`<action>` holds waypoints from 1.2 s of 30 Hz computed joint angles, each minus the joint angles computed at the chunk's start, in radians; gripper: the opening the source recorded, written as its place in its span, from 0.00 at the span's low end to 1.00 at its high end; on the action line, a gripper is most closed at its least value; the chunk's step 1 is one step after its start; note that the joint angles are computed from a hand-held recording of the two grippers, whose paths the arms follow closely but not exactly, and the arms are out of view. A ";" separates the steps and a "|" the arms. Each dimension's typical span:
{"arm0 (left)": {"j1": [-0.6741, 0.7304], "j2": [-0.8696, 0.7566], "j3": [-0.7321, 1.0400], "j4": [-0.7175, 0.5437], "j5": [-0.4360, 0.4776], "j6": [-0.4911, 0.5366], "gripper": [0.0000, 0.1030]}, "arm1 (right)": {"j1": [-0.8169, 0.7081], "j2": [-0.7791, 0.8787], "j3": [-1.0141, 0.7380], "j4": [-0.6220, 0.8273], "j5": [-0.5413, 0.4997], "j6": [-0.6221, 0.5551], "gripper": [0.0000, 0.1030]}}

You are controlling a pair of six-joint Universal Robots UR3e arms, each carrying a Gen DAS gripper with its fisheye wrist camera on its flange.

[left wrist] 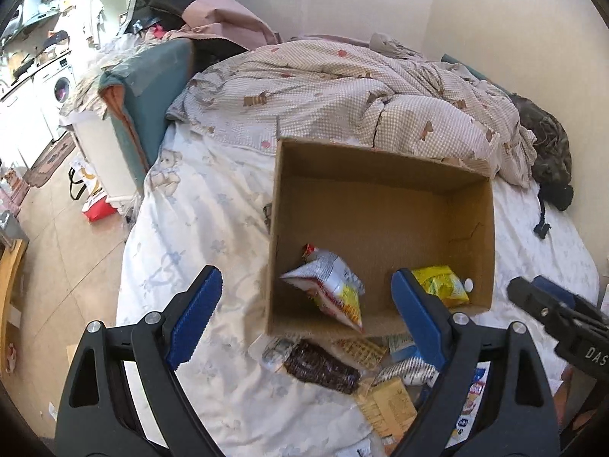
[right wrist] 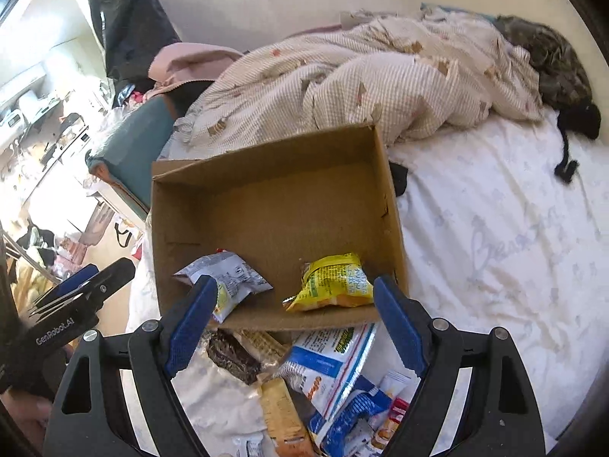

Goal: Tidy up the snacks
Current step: 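Open both grippers to drop the two bags into the box and withdraw, then grasp the white-and-red bar with the left gripper while the right grasps the blue wafer pack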

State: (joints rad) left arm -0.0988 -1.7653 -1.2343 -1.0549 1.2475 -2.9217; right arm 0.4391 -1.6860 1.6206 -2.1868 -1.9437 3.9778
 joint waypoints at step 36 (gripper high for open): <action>0.117 0.314 -0.417 -0.325 0.019 0.095 0.86 | 0.149 -0.319 0.313 0.108 -0.014 0.435 0.84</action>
State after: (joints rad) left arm 0.0187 -1.4516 -1.6517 -1.3804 1.2668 -2.8263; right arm 0.5876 -2.0046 1.9340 -2.0791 -1.9573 4.4131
